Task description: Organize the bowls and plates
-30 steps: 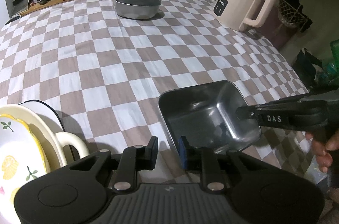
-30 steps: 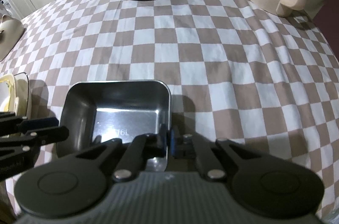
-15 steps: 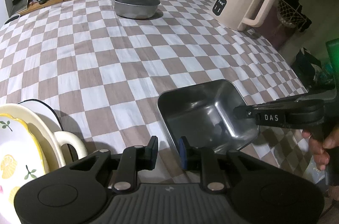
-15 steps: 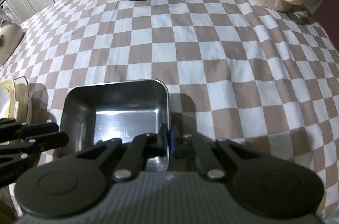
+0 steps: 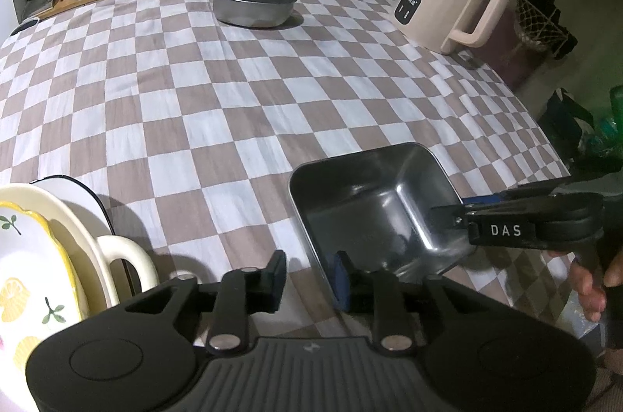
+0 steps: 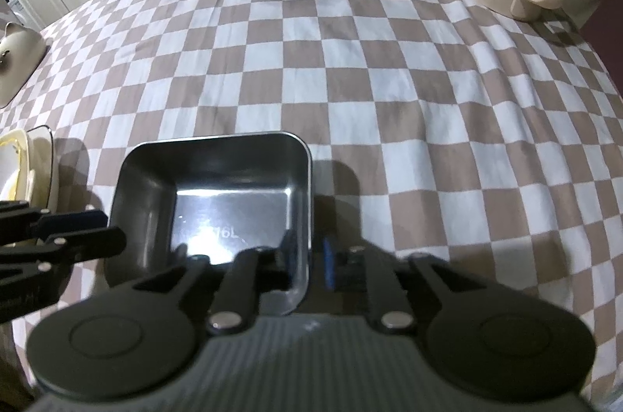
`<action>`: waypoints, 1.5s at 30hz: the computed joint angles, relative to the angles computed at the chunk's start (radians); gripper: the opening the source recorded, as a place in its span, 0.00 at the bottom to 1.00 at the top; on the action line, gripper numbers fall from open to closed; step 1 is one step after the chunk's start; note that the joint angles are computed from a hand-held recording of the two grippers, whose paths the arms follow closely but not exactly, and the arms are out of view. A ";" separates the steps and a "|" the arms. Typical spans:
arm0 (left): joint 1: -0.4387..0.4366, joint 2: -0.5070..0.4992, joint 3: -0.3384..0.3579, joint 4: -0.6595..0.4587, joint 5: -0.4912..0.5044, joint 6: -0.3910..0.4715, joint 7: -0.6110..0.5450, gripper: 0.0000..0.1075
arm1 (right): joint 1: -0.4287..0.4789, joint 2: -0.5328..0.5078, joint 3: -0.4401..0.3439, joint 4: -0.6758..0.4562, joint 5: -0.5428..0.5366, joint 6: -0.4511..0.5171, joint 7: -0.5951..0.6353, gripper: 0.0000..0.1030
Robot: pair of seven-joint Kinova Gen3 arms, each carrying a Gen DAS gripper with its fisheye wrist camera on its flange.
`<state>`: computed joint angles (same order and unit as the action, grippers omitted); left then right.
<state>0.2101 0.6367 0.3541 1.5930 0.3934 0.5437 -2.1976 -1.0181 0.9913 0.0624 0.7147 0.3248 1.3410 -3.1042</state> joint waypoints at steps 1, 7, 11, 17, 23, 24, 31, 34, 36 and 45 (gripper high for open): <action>0.002 -0.001 -0.001 0.001 -0.001 0.001 0.001 0.32 | -0.001 0.005 0.000 -0.014 -0.001 0.017 0.004 0.42; 0.007 -0.015 -0.004 0.011 -0.006 -0.003 0.003 0.48 | -0.017 0.010 0.011 -0.050 0.008 0.065 0.004 0.70; -0.023 -0.024 0.024 0.029 0.015 -0.013 -0.035 0.70 | -0.026 -0.001 0.011 -0.041 0.014 0.071 -0.008 0.85; -0.033 -0.046 0.029 0.051 0.038 -0.034 -0.064 0.89 | -0.050 0.004 0.020 -0.064 0.034 0.104 -0.028 0.99; -0.022 -0.061 0.004 0.053 0.028 -0.035 -0.045 0.96 | -0.080 0.010 0.036 -0.091 0.071 0.136 -0.040 0.99; -0.024 -0.063 0.003 0.052 0.029 -0.034 -0.042 0.96 | -0.085 0.010 0.040 -0.093 0.076 0.141 -0.046 0.99; -0.069 -0.076 0.027 0.044 0.073 -0.044 -0.061 0.96 | -0.121 0.008 0.072 -0.100 0.133 0.170 -0.117 0.99; -0.070 -0.072 0.021 0.014 0.080 -0.040 -0.055 0.96 | -0.132 0.003 0.085 -0.093 0.162 0.177 -0.162 1.00; -0.074 -0.064 0.021 -0.013 0.084 -0.039 -0.056 0.96 | -0.132 0.011 0.090 -0.110 0.177 0.197 -0.176 1.00; -0.044 0.020 -0.028 -0.200 0.056 -0.014 0.021 0.96 | -0.085 0.082 0.123 -0.218 0.227 0.233 -0.198 1.00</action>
